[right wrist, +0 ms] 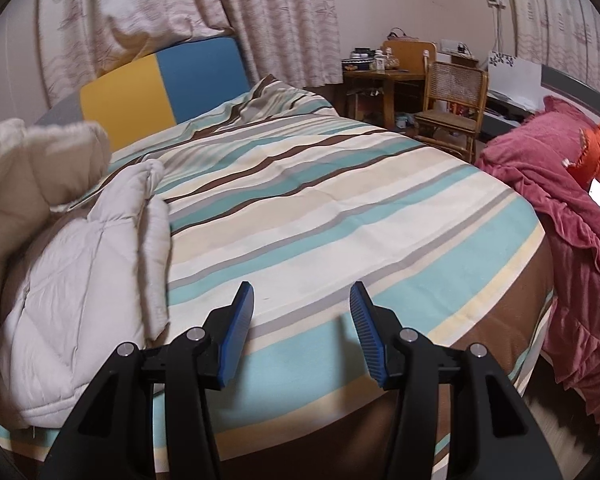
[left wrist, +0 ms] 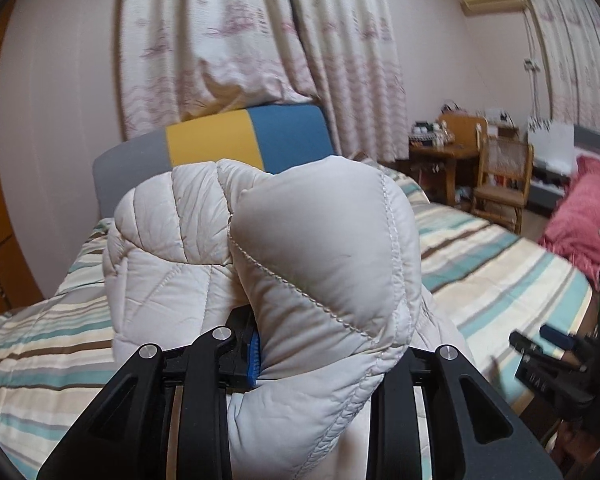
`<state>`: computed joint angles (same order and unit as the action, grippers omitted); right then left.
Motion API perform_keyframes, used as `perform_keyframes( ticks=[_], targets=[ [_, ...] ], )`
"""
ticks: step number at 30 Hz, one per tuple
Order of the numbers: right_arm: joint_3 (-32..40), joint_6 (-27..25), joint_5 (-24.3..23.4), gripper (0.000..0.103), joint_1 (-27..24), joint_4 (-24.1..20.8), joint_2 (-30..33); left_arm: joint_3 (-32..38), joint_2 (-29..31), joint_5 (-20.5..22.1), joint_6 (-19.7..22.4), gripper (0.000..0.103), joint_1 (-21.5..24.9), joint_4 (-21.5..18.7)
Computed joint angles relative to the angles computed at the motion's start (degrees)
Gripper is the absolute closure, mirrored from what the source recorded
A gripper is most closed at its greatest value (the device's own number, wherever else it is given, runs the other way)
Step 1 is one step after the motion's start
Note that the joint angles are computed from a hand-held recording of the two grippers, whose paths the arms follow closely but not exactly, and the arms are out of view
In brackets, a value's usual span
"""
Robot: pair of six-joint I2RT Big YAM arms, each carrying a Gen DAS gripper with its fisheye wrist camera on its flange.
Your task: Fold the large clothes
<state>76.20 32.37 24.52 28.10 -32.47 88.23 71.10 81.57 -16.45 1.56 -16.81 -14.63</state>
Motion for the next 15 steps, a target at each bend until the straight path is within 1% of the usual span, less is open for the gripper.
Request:
perform_keyframes(
  ticks=[3, 6, 7, 8, 9, 11, 14, 15],
  targets=[
    [-0.25, 0.64, -0.35, 0.053, -0.25, -0.06, -0.34, 0.18, 1.35, -0.69, 2.19, 0.074, -1.14, 0.02],
    [-0.25, 0.7, -0.54, 0.053, -0.17, -0.08, -0.45, -0.09, 2.73, -1.9, 5.19, 0.07, -2.4, 0.94],
    [-0.12, 0.76, -0.64, 0.053, -0.17, -0.01, -0.32, 0.3, 3.45, -2.51, 6.13, 0.066, -2.8, 0.96],
    [-0.16, 0.86, -0.85, 0.053, -0.16, 0.1, -0.34, 0.32, 3.98, -2.83, 7.18, 0.059, -3.18, 1.08],
    [0.01, 0.89, -1.03, 0.053, -0.23, 0.14, -0.13, 0.28, 4.29, -2.5, 7.82, 0.055, -3.38, 1.12],
    [0.21, 1.06, -1.17, 0.053, -0.18, -0.04, 0.05, 0.0, 4.66, -0.93, 8.89, 0.041, -3.57, 1.44],
    [0.32, 1.23, -1.48, 0.053, -0.24, -0.14, 0.11, -0.59, 4.8, 1.26, 9.09, 0.032, -3.57, 1.75],
    [0.38, 1.24, -1.48, 0.053, -0.24, -0.22, 0.13, -0.94, 4.65, 2.26, 8.81, 0.031, -3.51, 1.81]
  ],
)
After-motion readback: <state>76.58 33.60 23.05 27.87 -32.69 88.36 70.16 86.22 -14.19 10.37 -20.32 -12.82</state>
